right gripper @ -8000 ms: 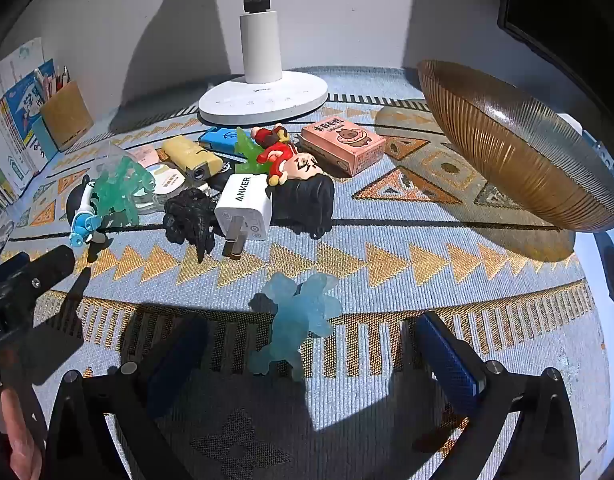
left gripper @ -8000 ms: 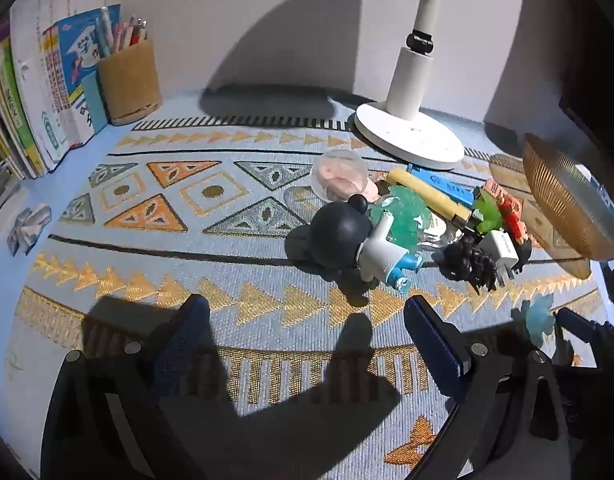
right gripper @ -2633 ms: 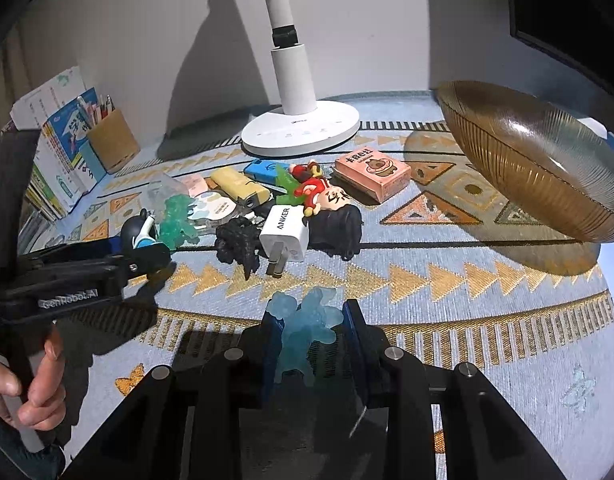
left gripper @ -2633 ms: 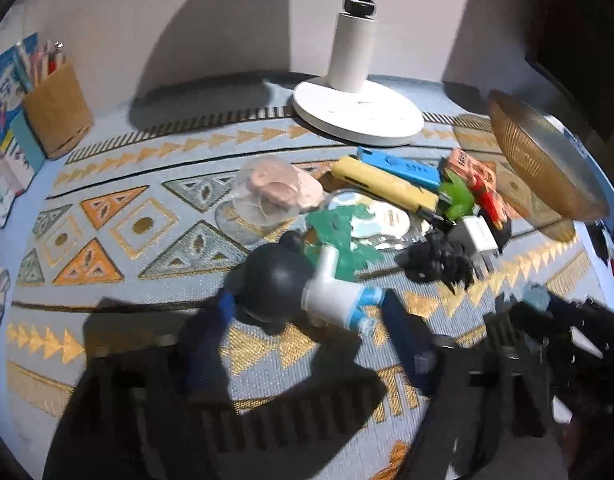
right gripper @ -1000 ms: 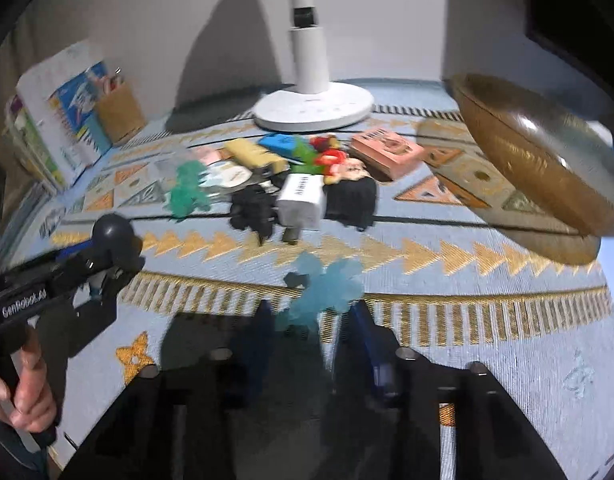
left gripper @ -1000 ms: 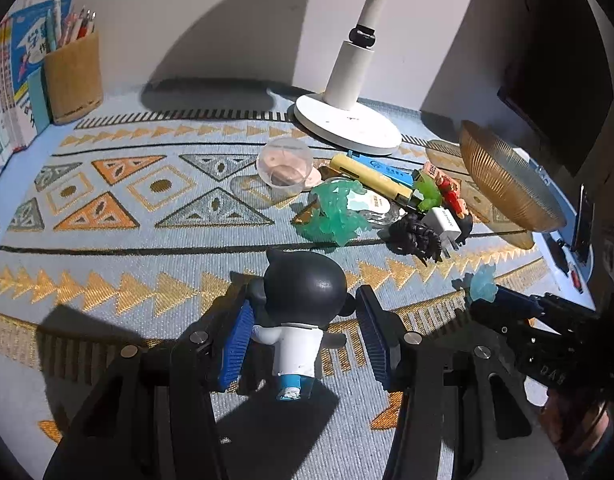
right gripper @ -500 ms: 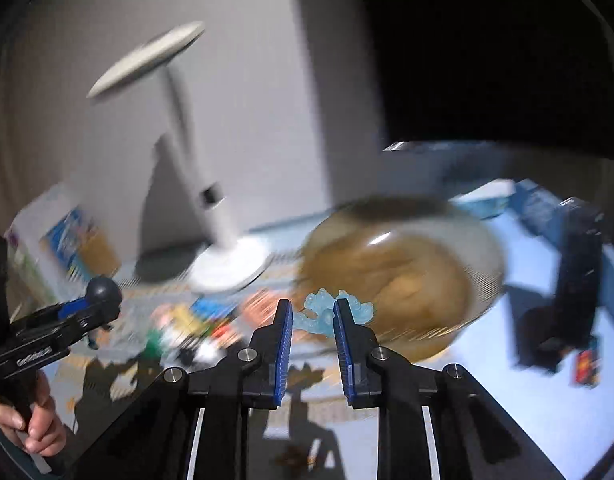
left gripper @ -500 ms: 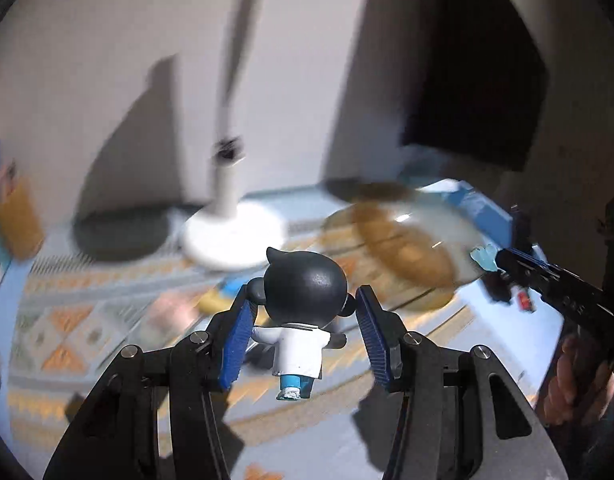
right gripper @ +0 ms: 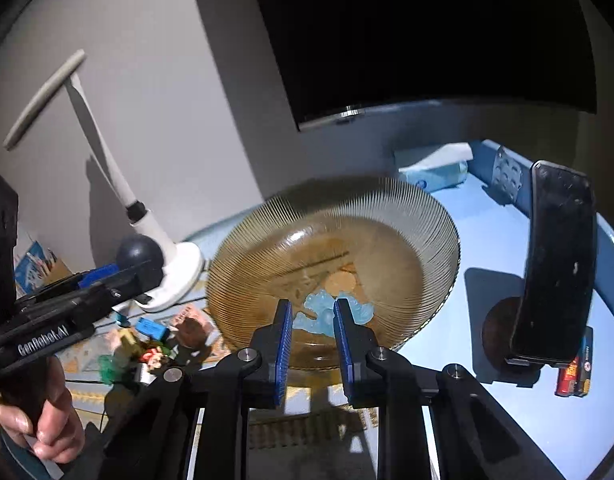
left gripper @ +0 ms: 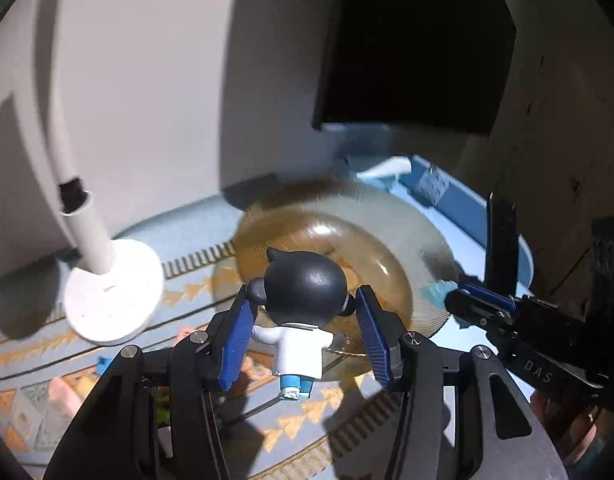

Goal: Organize rigid objects
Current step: 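Carry the figurine with the left gripper over the amber glass bowl, then open the left gripper to drop the figurine into the bowl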

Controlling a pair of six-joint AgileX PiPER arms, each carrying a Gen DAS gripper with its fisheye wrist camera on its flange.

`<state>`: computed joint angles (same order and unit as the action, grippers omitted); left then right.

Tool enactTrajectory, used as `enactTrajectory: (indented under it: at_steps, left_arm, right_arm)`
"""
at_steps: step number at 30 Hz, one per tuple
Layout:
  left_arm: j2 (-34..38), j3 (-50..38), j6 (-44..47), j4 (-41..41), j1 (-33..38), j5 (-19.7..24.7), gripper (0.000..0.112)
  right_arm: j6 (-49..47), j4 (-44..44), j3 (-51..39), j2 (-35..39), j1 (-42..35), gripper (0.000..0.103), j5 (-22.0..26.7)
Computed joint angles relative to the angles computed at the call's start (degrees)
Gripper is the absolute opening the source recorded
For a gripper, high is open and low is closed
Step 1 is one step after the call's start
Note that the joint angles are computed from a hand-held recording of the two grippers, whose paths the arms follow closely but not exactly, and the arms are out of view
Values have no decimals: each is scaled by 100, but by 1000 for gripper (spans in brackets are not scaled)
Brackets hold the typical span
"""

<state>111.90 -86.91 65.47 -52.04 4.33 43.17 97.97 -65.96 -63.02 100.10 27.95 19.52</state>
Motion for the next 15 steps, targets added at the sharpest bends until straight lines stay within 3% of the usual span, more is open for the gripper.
enactTrajectory:
  at_steps: [3,8,12,14,15]
  left_arm:
    - [237,-68,-211,305,-284,-238,48]
    - [679,-499,-745,756,-569,-204,48]
    - [827,-628,-844,861,-693,-183,48]
    - [864,-718,-903,892,-672,-2,50]
    - [877,-807,-1017,989,-653,140,60]
  right_arm:
    - [-316,282,-109,232,-179,20,-166]
    - [-1473,1418,-369,551,-405,20,-136]
    - [-1706,1615,-401,575,-430,22,15]
    - [-1851,1833,-382,511,-474,40,24]
    - [-1611,1667,-269,386,-483,48,15]
